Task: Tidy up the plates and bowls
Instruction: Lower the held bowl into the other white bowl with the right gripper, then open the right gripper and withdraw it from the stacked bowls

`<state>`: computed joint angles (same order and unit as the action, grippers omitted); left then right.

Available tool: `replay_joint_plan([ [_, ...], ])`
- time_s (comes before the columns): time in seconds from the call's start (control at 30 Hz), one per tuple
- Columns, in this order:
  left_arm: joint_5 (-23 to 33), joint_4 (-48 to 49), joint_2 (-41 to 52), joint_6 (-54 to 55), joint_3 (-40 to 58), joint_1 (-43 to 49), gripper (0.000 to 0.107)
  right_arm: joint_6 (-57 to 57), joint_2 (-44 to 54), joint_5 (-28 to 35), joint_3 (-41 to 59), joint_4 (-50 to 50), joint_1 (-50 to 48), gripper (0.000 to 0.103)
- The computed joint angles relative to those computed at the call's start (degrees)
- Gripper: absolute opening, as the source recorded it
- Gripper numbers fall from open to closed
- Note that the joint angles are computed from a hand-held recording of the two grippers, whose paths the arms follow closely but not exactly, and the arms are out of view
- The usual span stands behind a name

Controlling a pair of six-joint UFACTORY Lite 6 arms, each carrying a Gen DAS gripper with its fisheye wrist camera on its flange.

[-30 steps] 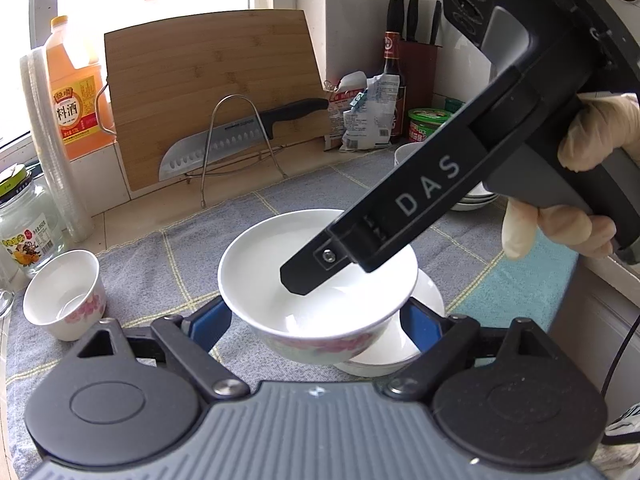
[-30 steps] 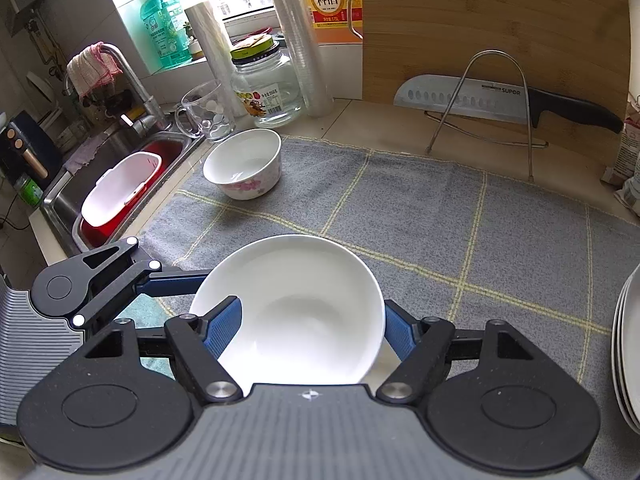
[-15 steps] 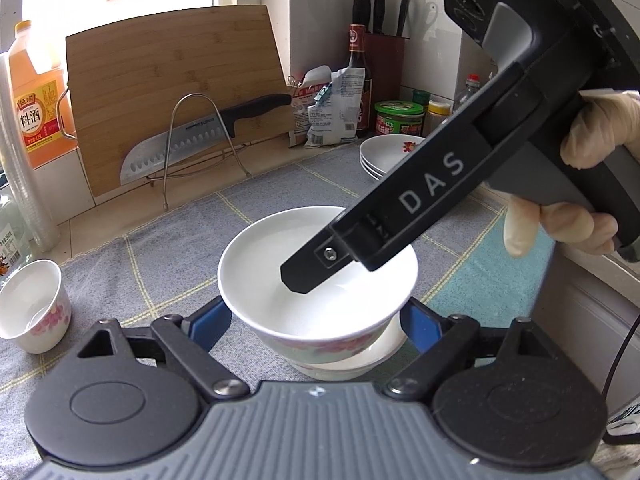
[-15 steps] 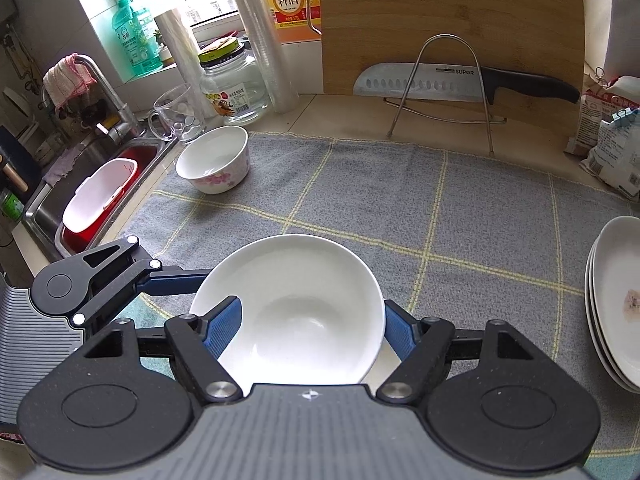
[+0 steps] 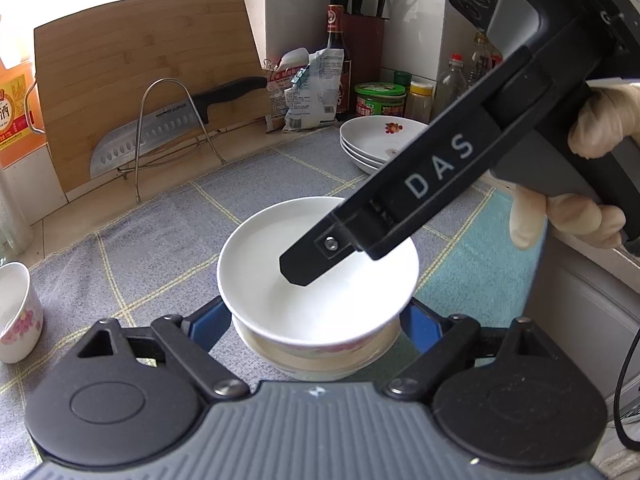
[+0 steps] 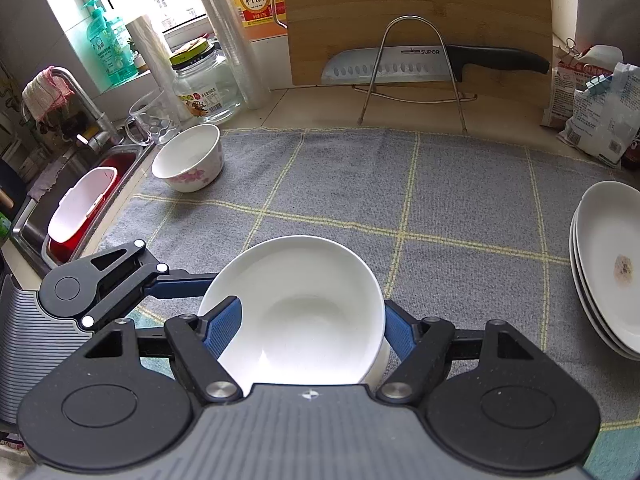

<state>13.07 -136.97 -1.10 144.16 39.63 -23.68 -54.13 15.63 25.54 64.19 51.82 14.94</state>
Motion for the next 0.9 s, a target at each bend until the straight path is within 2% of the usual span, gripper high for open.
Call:
replay_joint_plan([
  [0.4, 0.34, 7.98, 2.63, -7.86, 1.74, 0.96, 0.090, -1.21, 2.65, 0.41, 1.28, 1.50, -0.57, 0.080],
  [0.9, 0.21, 8.82, 4.11, -7.79, 2.61, 1.08, 0.091, -3.60, 3.35, 0.14, 0.82, 3.80, -0.81, 0.081],
])
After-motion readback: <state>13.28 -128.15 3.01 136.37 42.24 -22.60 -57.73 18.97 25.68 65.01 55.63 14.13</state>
